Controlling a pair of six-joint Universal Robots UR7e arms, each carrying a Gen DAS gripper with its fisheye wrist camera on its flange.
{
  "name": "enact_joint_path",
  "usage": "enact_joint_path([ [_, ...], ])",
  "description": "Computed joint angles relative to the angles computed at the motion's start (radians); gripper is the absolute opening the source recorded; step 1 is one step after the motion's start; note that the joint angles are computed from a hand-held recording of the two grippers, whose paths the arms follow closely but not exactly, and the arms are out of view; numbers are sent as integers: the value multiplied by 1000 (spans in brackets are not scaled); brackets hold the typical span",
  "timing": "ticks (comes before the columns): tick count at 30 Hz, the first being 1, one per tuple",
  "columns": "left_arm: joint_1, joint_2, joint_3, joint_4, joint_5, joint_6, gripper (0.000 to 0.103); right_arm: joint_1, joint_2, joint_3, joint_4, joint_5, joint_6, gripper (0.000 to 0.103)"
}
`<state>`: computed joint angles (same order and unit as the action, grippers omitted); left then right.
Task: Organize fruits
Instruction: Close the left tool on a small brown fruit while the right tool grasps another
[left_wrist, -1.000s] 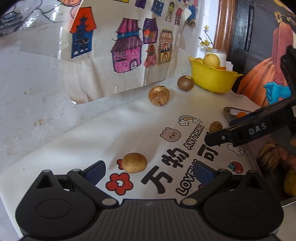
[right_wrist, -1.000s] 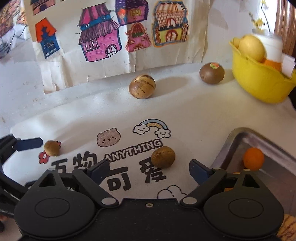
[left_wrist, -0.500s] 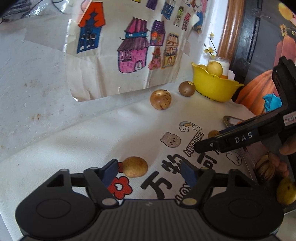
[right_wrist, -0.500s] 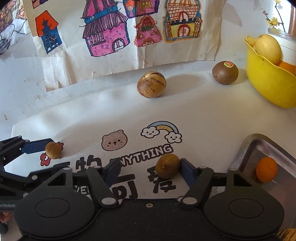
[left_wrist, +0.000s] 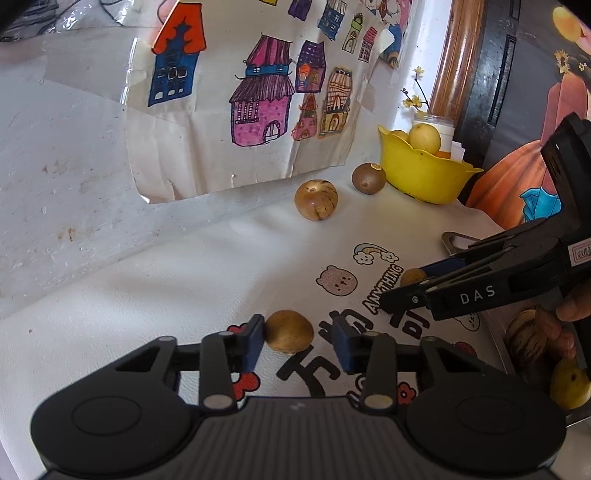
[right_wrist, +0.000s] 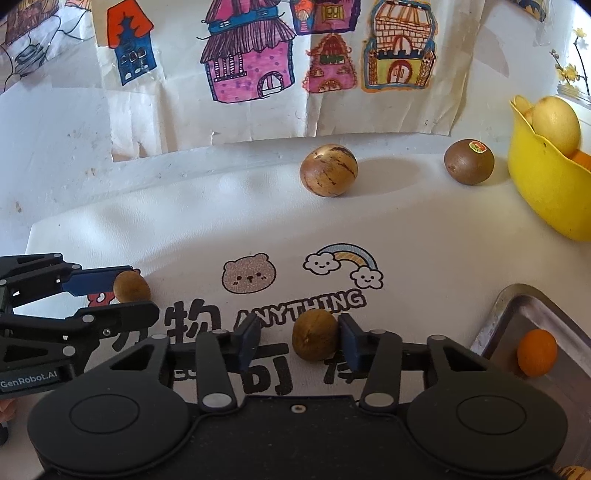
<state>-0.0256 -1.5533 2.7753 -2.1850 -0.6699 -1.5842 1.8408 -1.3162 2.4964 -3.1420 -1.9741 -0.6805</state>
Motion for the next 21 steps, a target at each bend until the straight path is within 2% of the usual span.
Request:
enact_joint_path([
  [2,1,1,0,-2,0,1,42,1,-2,2,0,0,-1,44],
  [7,6,12,0,-30,-3,29,32,8,-6,8,0,-5,-16,37],
  [10,11,26,-4,-46,-3,55,31,13,-6,12,-4,-7,-30,30],
  [21,6,35,-10,-53,-6,75,31,7,-22,26,0,16,-38,29],
])
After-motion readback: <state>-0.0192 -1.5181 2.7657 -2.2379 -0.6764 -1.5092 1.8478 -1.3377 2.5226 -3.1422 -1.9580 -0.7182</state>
